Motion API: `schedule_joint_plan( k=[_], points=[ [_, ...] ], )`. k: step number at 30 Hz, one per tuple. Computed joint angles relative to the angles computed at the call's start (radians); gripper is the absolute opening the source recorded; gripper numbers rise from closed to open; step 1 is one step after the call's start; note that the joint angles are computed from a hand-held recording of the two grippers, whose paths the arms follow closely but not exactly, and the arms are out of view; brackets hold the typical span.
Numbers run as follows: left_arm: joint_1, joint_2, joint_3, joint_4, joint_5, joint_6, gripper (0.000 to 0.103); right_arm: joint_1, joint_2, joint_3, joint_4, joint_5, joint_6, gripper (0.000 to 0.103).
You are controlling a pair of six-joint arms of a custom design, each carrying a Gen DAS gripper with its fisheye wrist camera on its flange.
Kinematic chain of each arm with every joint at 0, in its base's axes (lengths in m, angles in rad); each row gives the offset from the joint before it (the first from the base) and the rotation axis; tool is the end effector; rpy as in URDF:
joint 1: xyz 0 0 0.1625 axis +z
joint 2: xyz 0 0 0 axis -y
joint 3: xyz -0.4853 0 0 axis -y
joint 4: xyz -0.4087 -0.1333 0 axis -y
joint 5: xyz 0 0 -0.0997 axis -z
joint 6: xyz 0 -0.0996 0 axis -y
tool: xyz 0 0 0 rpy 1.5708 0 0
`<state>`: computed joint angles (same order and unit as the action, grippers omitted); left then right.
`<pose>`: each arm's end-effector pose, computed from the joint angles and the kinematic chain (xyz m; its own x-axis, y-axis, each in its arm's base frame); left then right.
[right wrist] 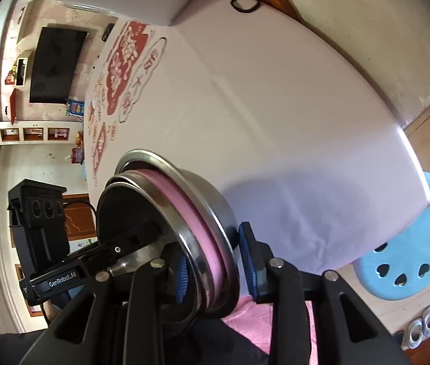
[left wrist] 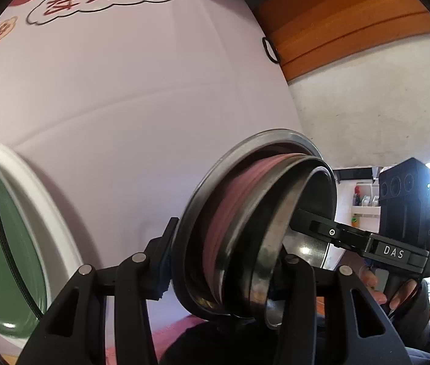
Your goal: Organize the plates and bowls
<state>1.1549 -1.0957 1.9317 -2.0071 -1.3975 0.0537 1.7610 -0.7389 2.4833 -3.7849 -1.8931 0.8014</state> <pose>-0.0844 -0.5636 0.1616 -0.8527 0.5039 -0.1377 0.4185 0.8168 0.3971 0.1793 -0.3930 0.0477 -0.7879 0.6022 -0.1286 0.5712 0.6369 -0.5178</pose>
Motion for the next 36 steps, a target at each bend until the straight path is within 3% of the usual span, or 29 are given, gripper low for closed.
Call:
schedule_joint_plan(
  k=[7, 19, 28, 36],
  points=[
    [0.001, -0.053, 0.005, 0.006, -0.004, 0.041, 0.046, 0.073, 0.007, -0.043, 0.024, -0.041, 0.031, 0.030],
    [0.047, -0.076, -0.058, 0.033, 0.011, 0.090, 0.046, 0.172, 0.053, -0.202, 0.165, -0.086, 0.046, 0.030],
    [0.079, -0.093, -0.104, 0.061, 0.034, 0.118, 0.046, 0.211, 0.112, -0.329, 0.244, -0.095, 0.044, 0.030],
    [0.149, -0.093, -0.195, 0.111, 0.069, 0.156, 0.046, 0.226, 0.170, -0.452, 0.333, -0.071, 0.024, 0.030]
  ],
)
